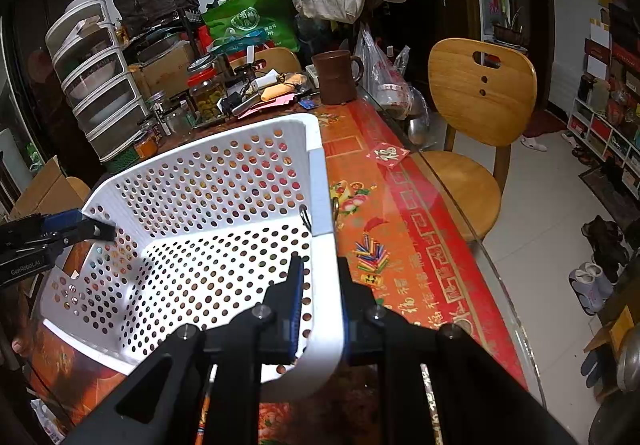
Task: Organize rigid objects
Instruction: 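Carry the white charger with the left gripper into the basket and release, then reach the left gripper to the white router box and close on it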
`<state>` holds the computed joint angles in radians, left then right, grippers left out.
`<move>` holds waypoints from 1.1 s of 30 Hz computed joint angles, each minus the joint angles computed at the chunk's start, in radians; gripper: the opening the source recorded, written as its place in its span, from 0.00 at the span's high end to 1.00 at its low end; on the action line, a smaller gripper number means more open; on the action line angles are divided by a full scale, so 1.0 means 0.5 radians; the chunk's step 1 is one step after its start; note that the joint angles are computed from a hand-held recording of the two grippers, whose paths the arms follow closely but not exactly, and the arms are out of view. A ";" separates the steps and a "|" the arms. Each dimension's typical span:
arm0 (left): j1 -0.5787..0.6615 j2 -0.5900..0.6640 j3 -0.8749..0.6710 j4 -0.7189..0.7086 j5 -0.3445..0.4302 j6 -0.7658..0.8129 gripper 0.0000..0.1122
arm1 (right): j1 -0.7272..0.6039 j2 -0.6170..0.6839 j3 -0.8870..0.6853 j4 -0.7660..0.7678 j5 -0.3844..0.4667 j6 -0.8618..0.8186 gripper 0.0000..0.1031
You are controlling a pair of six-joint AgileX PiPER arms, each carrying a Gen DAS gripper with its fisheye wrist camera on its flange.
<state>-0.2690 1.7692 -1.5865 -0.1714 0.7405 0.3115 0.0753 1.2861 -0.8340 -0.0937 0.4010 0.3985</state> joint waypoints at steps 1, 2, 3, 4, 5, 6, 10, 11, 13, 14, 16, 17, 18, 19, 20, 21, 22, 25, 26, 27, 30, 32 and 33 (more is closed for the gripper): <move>0.029 -0.053 0.060 -0.069 -0.049 0.059 0.25 | 0.003 0.002 -0.005 -0.011 0.006 0.009 0.87; 0.050 -0.100 0.110 -0.109 -0.092 0.102 0.20 | 0.010 0.005 -0.010 -0.035 0.015 0.034 0.87; 0.076 -0.155 0.174 -0.158 -0.148 0.156 0.12 | 0.018 0.004 -0.008 -0.057 0.016 0.057 0.87; 0.129 -0.249 0.283 -0.264 -0.229 0.267 0.09 | 0.021 0.003 -0.009 -0.067 0.019 0.071 0.87; 0.178 -0.303 0.337 -0.346 -0.248 0.347 0.09 | 0.023 0.006 -0.013 -0.071 0.021 0.078 0.87; 0.234 -0.344 0.373 -0.417 -0.245 0.411 0.09 | 0.022 0.007 -0.015 -0.072 0.025 0.079 0.87; 0.580 -0.500 0.554 -0.738 -0.196 0.720 0.09 | 0.037 0.005 -0.016 -0.131 0.037 0.136 0.87; 0.673 -0.519 0.592 -0.763 -0.190 0.759 0.09 | 0.036 0.007 -0.017 -0.131 0.036 0.136 0.87; 0.859 -0.519 0.658 -0.803 -0.202 0.878 0.09 | 0.039 0.013 -0.023 -0.146 0.040 0.151 0.87; 0.926 -0.497 0.671 -0.779 -0.220 0.886 0.09 | 0.041 0.012 -0.023 -0.149 0.041 0.153 0.87; 1.087 -0.385 0.649 -0.775 -0.202 0.895 0.09 | 0.034 0.014 -0.026 -0.138 0.045 0.137 0.87; 1.178 -0.278 0.587 -0.770 -0.139 0.867 0.09 | 0.039 0.013 -0.026 -0.155 0.048 0.152 0.87; 1.238 -0.188 0.529 -0.746 -0.099 0.817 0.09 | 0.042 0.010 -0.022 -0.161 0.048 0.159 0.87; 1.302 -0.083 0.470 -0.734 -0.072 0.771 0.09 | 0.044 0.009 -0.022 -0.157 0.048 0.161 0.87; 1.342 0.002 0.417 -0.724 -0.054 0.743 0.09 | 0.045 0.008 -0.023 -0.156 0.048 0.162 0.87; 1.375 0.089 0.356 -0.708 -0.025 0.721 0.09 | 0.046 0.007 -0.024 -0.156 0.050 0.163 0.87; 1.383 0.125 0.344 -0.699 -0.033 0.716 0.09 | 0.043 0.008 -0.023 -0.148 0.049 0.153 0.87; 1.366 0.211 0.318 -0.638 -0.075 0.692 0.09 | 0.045 0.008 -0.028 -0.151 0.059 0.151 0.87; 1.359 0.242 0.297 -0.617 -0.082 0.692 0.09 | 0.046 0.009 -0.031 -0.149 0.063 0.150 0.87; 1.333 0.243 0.312 -0.579 -0.111 0.667 0.09 | 0.041 0.008 -0.031 -0.138 0.064 0.136 0.87; 1.265 0.294 0.311 -0.449 -0.187 0.587 0.09 | 0.038 0.008 -0.032 -0.127 0.064 0.124 0.87; 1.214 0.251 0.394 -0.515 -0.211 0.586 0.09 | 0.036 0.009 -0.035 -0.113 0.065 0.108 0.87; 1.218 0.253 0.394 -0.526 -0.205 0.593 0.09 | 0.032 0.010 -0.038 -0.108 0.067 0.102 0.87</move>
<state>0.3400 1.8956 -1.3896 -0.4343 0.6378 0.6079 0.0915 1.2914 -0.8531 -0.1478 0.4347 0.4494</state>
